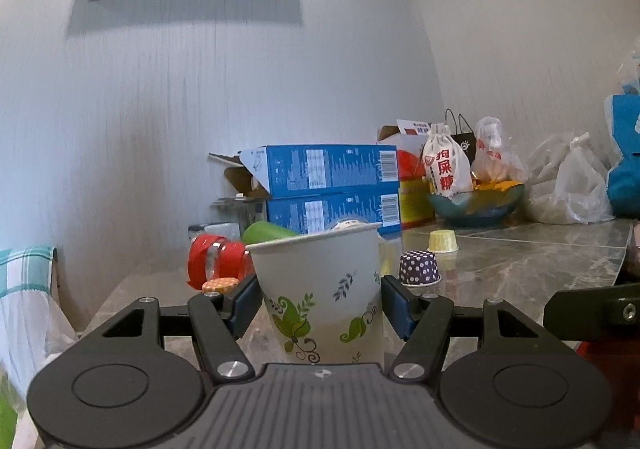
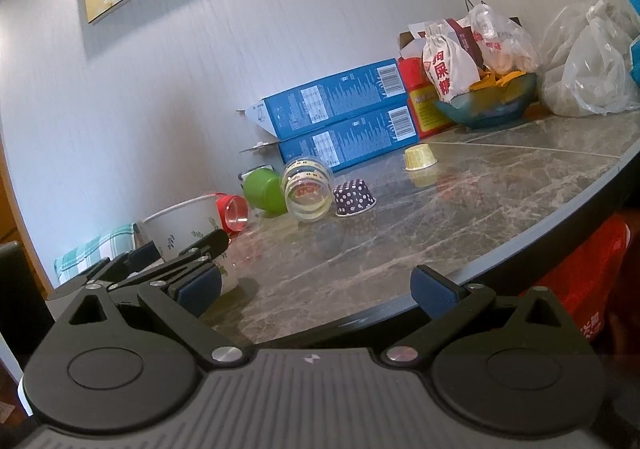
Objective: Flip cup upright
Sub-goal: 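Rotate the held white cup upright with the left tool and lower it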
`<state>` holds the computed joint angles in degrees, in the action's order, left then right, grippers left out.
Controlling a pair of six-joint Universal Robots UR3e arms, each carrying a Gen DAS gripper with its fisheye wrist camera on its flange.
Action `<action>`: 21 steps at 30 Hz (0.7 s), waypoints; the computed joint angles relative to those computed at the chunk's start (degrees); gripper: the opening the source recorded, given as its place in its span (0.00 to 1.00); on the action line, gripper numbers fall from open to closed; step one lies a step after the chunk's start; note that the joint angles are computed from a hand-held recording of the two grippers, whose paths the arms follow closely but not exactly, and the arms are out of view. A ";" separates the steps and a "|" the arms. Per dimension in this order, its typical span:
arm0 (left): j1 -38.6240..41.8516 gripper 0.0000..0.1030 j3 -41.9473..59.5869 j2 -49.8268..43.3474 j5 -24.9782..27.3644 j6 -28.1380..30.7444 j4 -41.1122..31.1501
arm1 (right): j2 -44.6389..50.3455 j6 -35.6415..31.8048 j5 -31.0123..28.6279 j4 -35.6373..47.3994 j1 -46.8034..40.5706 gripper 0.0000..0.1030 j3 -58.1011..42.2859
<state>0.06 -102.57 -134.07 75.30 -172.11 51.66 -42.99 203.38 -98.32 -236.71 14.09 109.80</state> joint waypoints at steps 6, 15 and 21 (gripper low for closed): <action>0.40 0.65 -1.18 1.09 -0.92 0.34 -1.39 | -0.27 0.12 0.02 -0.14 0.07 0.99 0.33; 2.11 0.91 -3.56 4.32 -4.46 0.22 -5.39 | -1.06 -0.16 -0.46 -0.23 0.39 0.99 0.91; 3.36 0.92 -6.85 7.20 -6.25 2.19 -7.95 | -1.72 -0.30 -0.59 -0.04 0.67 0.99 1.21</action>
<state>3.42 -109.42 -126.87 69.05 -169.91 43.71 -44.71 203.08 -98.91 -236.75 14.76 111.01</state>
